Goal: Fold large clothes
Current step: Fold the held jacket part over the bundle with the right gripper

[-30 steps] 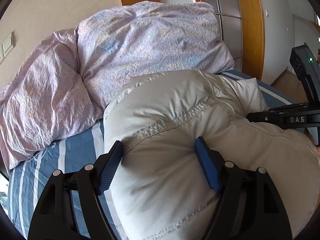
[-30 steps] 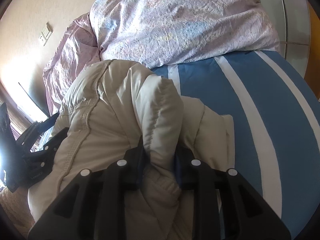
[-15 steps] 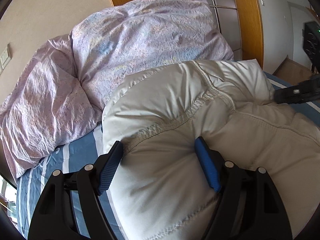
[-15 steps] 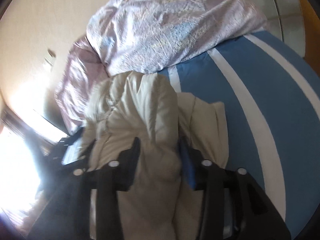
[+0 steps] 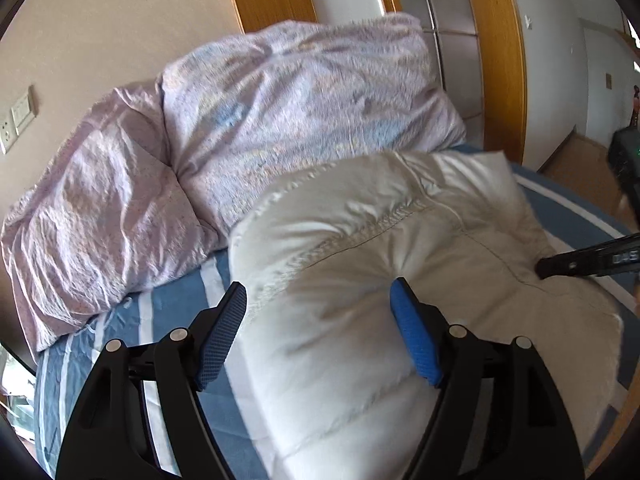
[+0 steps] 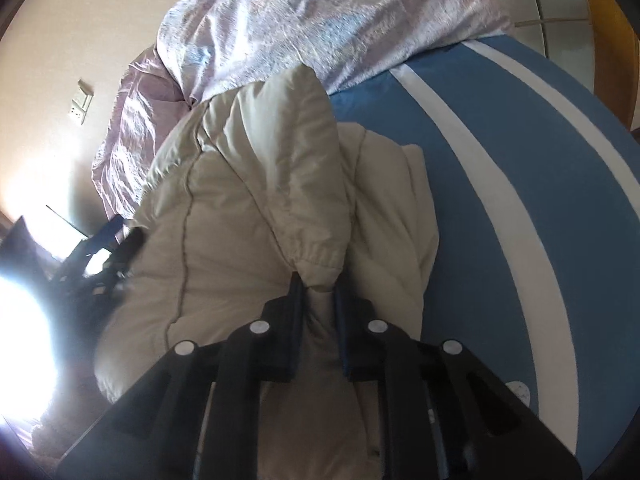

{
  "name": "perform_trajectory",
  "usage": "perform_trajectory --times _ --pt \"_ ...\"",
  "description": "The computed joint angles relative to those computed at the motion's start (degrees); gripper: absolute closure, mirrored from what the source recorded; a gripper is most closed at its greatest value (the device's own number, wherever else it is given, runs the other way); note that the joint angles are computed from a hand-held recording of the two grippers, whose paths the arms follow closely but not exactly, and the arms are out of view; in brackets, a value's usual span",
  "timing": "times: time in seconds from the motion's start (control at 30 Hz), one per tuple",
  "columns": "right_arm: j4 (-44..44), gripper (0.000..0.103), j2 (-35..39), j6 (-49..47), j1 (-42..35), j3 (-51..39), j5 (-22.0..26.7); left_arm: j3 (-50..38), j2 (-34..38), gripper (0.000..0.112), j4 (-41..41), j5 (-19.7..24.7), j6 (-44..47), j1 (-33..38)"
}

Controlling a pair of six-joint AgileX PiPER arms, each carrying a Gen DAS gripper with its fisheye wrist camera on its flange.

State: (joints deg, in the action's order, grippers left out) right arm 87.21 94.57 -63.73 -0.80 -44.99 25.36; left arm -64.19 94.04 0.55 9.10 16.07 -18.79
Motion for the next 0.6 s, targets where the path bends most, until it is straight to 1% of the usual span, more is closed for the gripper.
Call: perform_trajectory --times 0.03,0.07,0.13,0.17,0.23,0.3,0.33,0.37,0.43,0.47,0.5,0.57,0.6 --pt "1.18 0.088 0.26 -1.18 -0.29 0.25 0.43 0.52 -0.71 0.034 0.8 -0.15 -0.4 0.37" --pt "1.92 0.088 0.49 -1.97 -0.49 0.36 0.67 0.48 -0.88 0.033 -0.7 0.28 1.24 0.78" --pt "4.22 0.088 0.95 -4.35 -0.59 0.74 0.92 -0.28 -0.26 0.032 -8.55 1.98 8.92 1.85" --pt "6.44 0.088 1.2 -6.69 -0.67 1.24 1.15 -0.52 0.17 0.032 -10.8 2.4 10.94 2.12" --pt "9.74 0.088 1.75 -9.85 -1.1 1.9 2.16 -1.28 1.63 0.032 -10.28 3.19 9.69 1.76" --pt "12.17 0.087 1.87 -11.97 -1.08 2.56 2.56 -3.0 3.36 0.032 -11.98 5.61 10.07 1.4" --pt "12.35 0.087 1.88 -12.13 -1.1 2.6 2.53 -4.4 4.62 0.032 -14.6 7.4 11.55 1.49" --pt "12.19 0.087 1.47 -11.97 -0.81 2.66 1.94 -4.91 5.26 0.032 -15.14 7.97 11.49 1.46" --pt "10.31 0.086 0.38 -10.44 -0.32 2.42 0.69 -5.59 6.19 0.031 -14.08 8.43 10.41 1.3" --pt "7.56 0.085 -0.71 -7.16 -0.37 2.03 0.13 -5.53 6.28 0.031 -13.87 8.46 10.4 1.33" --pt "6.2 0.082 -1.58 -5.18 -0.46 1.81 -0.26 -5.42 6.31 0.031 -13.95 8.49 10.53 1.41" --pt "6.41 0.079 -3.8 -4.19 -1.1 1.34 -1.1 -5.34 6.43 0.031 -14.36 8.51 11.0 1.61" --pt "8.85 0.072 -4.96 -5.64 -0.85 1.13 -3.13 -5.47 6.53 0.031 -13.98 8.64 10.51 1.58"
